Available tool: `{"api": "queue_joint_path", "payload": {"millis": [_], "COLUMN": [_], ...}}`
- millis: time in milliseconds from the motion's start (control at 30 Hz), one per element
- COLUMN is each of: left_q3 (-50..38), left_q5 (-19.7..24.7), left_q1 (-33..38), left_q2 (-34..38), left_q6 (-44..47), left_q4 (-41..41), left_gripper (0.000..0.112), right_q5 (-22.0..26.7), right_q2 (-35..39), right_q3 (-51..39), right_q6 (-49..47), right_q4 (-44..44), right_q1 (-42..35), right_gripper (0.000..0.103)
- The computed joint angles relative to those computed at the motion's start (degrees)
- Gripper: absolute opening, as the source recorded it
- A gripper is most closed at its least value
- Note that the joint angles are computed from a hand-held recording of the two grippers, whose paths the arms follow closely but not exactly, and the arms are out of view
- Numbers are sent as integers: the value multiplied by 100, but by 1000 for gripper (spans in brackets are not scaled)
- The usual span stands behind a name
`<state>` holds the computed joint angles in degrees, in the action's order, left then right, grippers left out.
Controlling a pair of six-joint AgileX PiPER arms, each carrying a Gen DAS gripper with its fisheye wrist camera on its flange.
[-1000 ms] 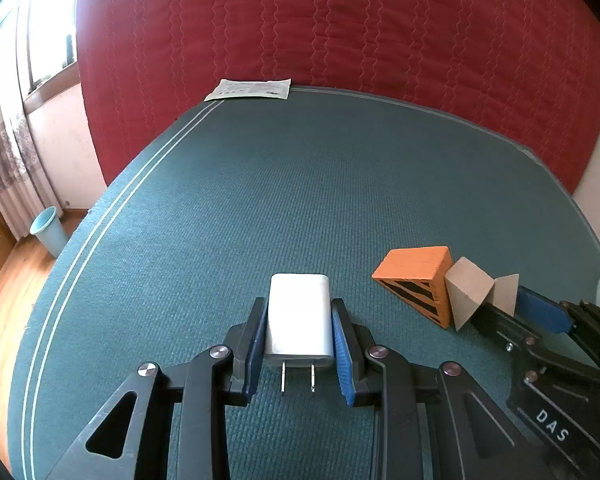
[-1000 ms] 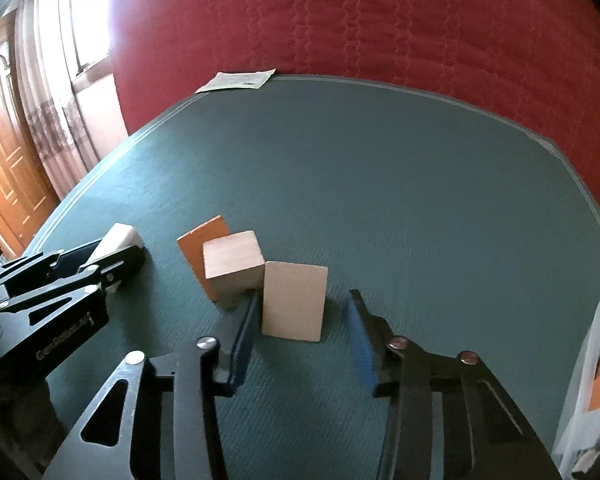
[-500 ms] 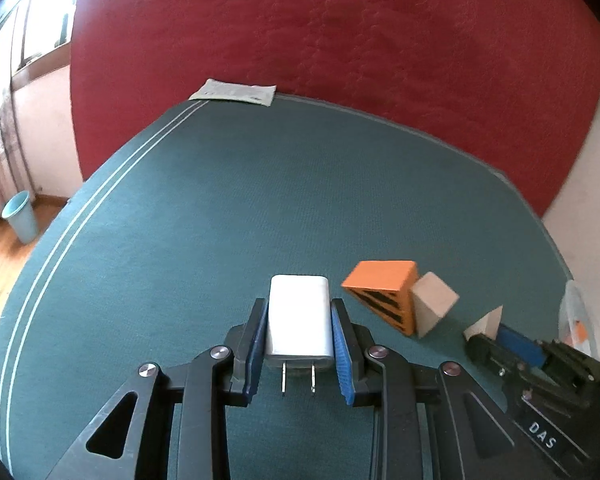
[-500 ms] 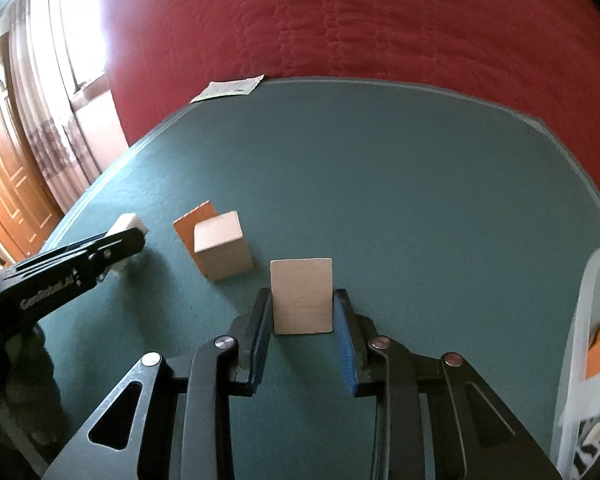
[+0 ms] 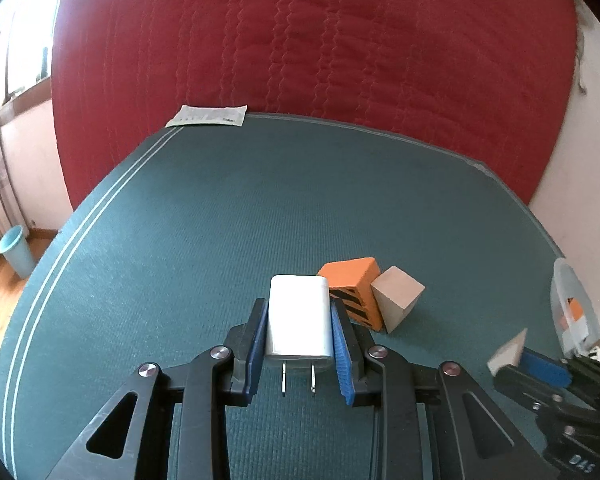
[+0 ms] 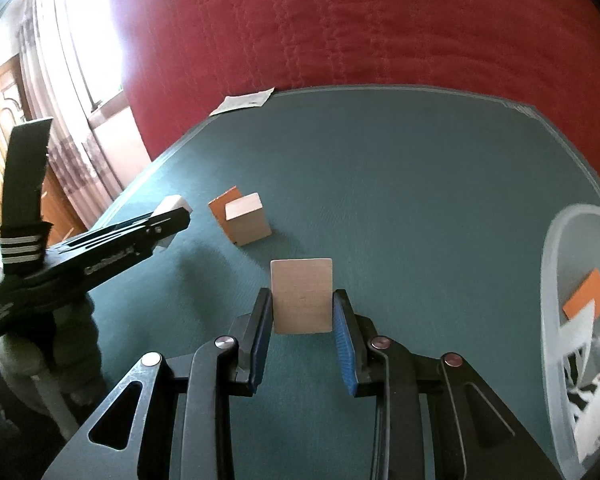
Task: Organize rigid objects
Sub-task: 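Carry the charger plug and beige block over the clear basin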
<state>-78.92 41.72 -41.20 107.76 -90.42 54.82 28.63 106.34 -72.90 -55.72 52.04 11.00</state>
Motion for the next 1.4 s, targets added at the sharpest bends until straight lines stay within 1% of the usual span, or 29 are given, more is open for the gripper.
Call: {"api": "queue_joint_path", "payload": {"millis": [233, 367, 500, 700, 900, 1067, 1233, 1367, 1400], "left_q3": [-99, -115, -240, -792, -1548, -2239, -2992, -3878, -4166], "left_q5": [291, 444, 573, 817, 982, 1146, 1359, 1709, 1819], "left_q1": [-182, -303, -441, -775, -1090, -1321, -1437, -1553, -1585], "left_q2": [27, -20, 14, 303, 682, 1029, 1437, 1889, 2033], "left_q6": [-84, -210, -178, 155, 559, 950, 1473, 2028, 2183], "left_q4": [129, 153, 4, -146, -262, -417, -709, -942, -989], "left_gripper": [32, 32, 32, 32, 32, 32, 32, 32, 32], "right_q5": [190, 300, 454, 676, 802, 797, 675, 652, 579], "right_q2": [-300, -492, -749, -986, -941, -812, -546, -413, -395], "right_q3": [337, 555, 825, 1039, 945, 787, 556, 439, 437], "right_q6": [-414, -850, -1312, -1850, -1974, -2086, -2117, -2280, -2368], "right_q4": [322, 618, 959, 1352, 1489, 1651, 1731, 1899, 1988], "right_q1": [-327, -612, -1031, -1823, -2595, -3033, -3188, -3252, -3205], "right_gripper": [31, 31, 31, 31, 31, 31, 31, 31, 31]}}
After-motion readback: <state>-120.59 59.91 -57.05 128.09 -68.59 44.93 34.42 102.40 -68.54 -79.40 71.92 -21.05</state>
